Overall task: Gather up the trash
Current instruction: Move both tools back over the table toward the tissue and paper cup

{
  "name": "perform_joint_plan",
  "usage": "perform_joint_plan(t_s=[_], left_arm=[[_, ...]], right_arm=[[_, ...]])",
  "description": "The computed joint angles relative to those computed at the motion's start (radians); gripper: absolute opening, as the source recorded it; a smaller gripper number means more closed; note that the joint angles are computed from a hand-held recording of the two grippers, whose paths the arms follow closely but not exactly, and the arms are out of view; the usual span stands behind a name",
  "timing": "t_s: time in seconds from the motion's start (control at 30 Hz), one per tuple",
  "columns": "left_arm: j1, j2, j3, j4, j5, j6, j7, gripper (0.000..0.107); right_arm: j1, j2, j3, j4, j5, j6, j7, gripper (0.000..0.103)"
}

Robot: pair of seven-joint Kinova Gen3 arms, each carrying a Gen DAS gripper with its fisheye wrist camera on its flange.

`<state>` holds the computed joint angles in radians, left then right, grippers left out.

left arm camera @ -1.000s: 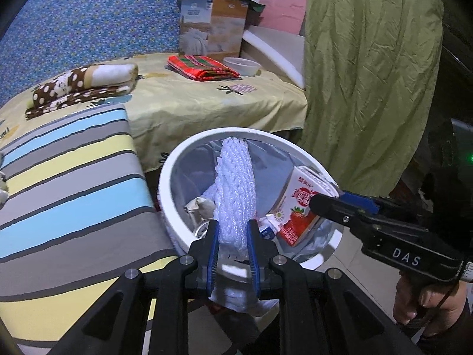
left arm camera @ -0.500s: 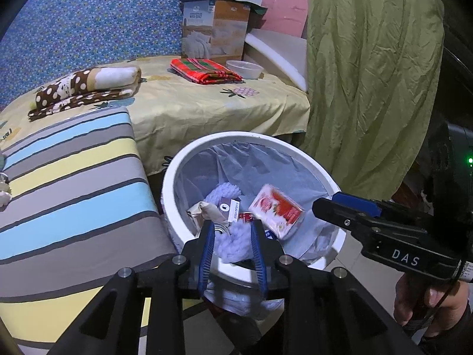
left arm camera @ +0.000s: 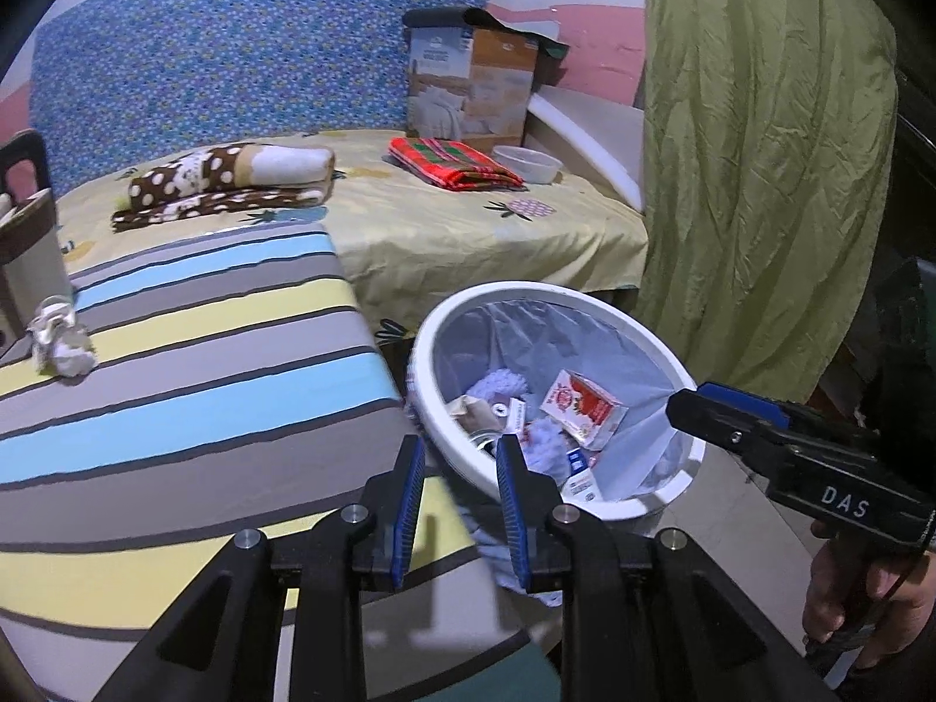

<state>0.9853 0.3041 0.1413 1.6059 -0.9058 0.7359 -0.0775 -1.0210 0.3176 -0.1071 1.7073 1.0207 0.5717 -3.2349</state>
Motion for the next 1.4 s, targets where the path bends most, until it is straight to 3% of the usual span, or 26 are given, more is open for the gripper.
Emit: perform_joint_plan(t_s=[0.2, 0.67, 1.4], left_arm=[[0.015, -0.051, 0.011, 0.056, -0.036, 0.061, 0.08, 0.025], [-0.04, -0.141, 0.12, 0.156, -0.087, 0.202, 0.213, 0.025], [-0.132, -0.279, 0.235, 0.291, -0.069, 0.351, 0.333, 0.025]], right_arm=[[-0.015, 0.014, -0.007, -0.034, 0.002, -0.012, 0.045, 0.048], [-0.057, 0.049, 0.021, -0.101, -0.067, -0.096, 0.202, 0.048], [-0.1, 0.145, 0.048, -0.3, -0.361, -0.112, 0.602, 0.048]])
